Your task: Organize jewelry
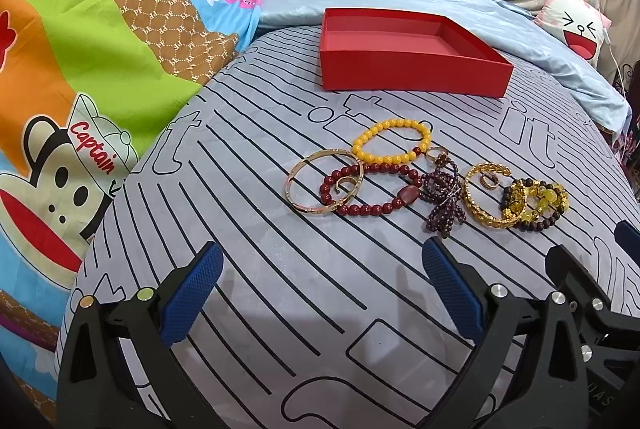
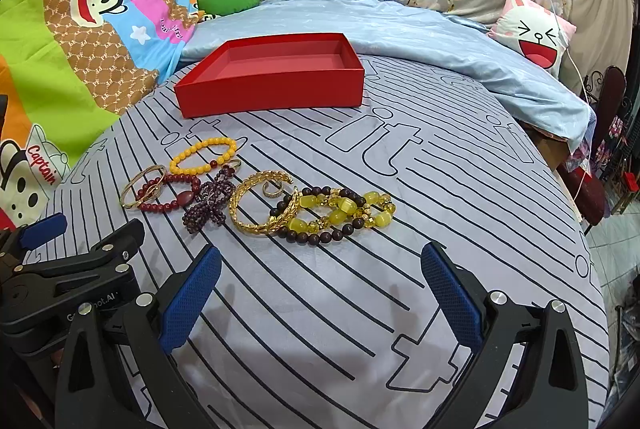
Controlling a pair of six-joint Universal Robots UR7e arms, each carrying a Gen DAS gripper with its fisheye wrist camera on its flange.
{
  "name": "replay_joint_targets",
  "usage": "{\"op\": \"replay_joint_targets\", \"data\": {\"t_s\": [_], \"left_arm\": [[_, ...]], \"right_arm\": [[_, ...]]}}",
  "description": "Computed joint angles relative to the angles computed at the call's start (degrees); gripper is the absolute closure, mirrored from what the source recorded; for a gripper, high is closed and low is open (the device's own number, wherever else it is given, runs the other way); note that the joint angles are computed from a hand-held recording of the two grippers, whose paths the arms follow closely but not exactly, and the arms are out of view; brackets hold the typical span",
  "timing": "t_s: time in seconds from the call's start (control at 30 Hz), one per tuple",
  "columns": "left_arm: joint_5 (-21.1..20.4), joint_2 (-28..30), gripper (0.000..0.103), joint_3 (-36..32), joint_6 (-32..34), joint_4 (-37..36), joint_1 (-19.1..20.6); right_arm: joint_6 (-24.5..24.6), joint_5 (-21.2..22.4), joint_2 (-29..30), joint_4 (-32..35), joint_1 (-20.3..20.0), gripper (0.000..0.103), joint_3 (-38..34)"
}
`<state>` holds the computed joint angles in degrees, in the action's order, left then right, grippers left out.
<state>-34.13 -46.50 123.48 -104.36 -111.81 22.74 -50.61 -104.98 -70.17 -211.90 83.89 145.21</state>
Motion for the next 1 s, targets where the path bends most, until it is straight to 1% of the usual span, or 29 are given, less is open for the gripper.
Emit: {"op": "replay_joint_targets", "data": {"t_s": [0.4, 0.73, 1.0], "left_arm": [[0.3, -0.2, 0.008, 0.1, 0.0, 0.6, 0.3], [0.3, -0.3, 0.008, 0.5, 0.1, -1.0, 0.0], [0.1, -0.2, 0.008, 0.3, 0.0, -0.5, 0.0]], "right_arm": [[0.1, 0.0, 0.0, 0.0, 0.0, 0.006, 0.1], [0.1, 0.0, -0.1, 0.2, 0.0, 0.006, 0.0], [0.3, -0.1, -0.3, 0.3, 0.1, 0.006, 0.1]]}}
